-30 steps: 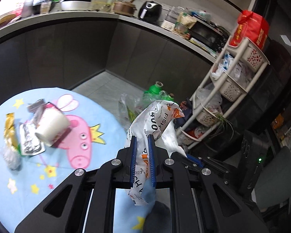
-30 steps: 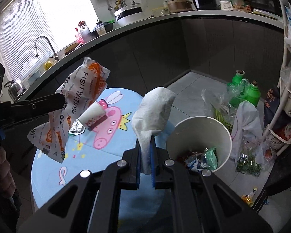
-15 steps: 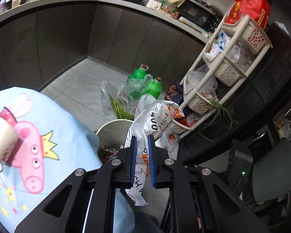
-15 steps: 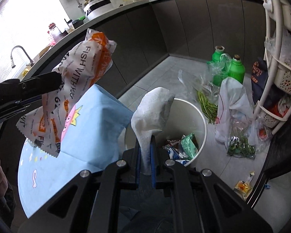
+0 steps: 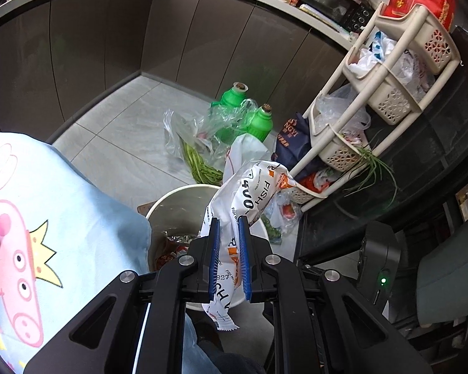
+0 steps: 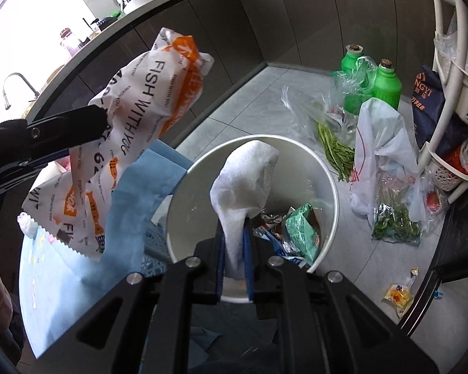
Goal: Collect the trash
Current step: 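Carry the tissue and fish-print wrapper toward the white bin with both grippers, then open both grippers over the white bin to drop the tissue and wrapper, then move both tools back over the table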
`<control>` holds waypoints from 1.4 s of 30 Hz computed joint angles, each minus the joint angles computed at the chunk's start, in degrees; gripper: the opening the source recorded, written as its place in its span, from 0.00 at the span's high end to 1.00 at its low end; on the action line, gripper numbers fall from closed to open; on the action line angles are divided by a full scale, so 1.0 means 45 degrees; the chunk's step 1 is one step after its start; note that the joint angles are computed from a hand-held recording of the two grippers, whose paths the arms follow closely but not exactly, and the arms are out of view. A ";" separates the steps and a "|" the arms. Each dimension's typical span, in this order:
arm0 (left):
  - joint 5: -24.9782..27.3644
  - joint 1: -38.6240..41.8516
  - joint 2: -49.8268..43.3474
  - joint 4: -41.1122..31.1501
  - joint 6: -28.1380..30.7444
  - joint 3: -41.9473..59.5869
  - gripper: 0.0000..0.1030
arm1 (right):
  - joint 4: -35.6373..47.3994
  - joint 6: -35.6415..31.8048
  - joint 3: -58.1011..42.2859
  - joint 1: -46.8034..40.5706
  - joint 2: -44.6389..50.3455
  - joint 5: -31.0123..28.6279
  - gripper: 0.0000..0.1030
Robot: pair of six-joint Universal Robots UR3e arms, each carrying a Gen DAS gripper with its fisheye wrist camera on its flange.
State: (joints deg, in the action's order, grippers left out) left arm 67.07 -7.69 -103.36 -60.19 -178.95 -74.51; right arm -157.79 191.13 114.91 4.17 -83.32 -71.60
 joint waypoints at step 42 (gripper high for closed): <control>0.2502 0.0594 0.4678 0.1202 -0.1040 -0.3441 0.08 | 0.0558 -0.0787 0.0382 0.1566 -0.2416 -0.1650 0.03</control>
State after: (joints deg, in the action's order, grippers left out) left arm 78.33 -5.01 -82.31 -54.78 -183.63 -89.99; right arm -155.28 187.58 116.63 11.22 -94.19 -79.03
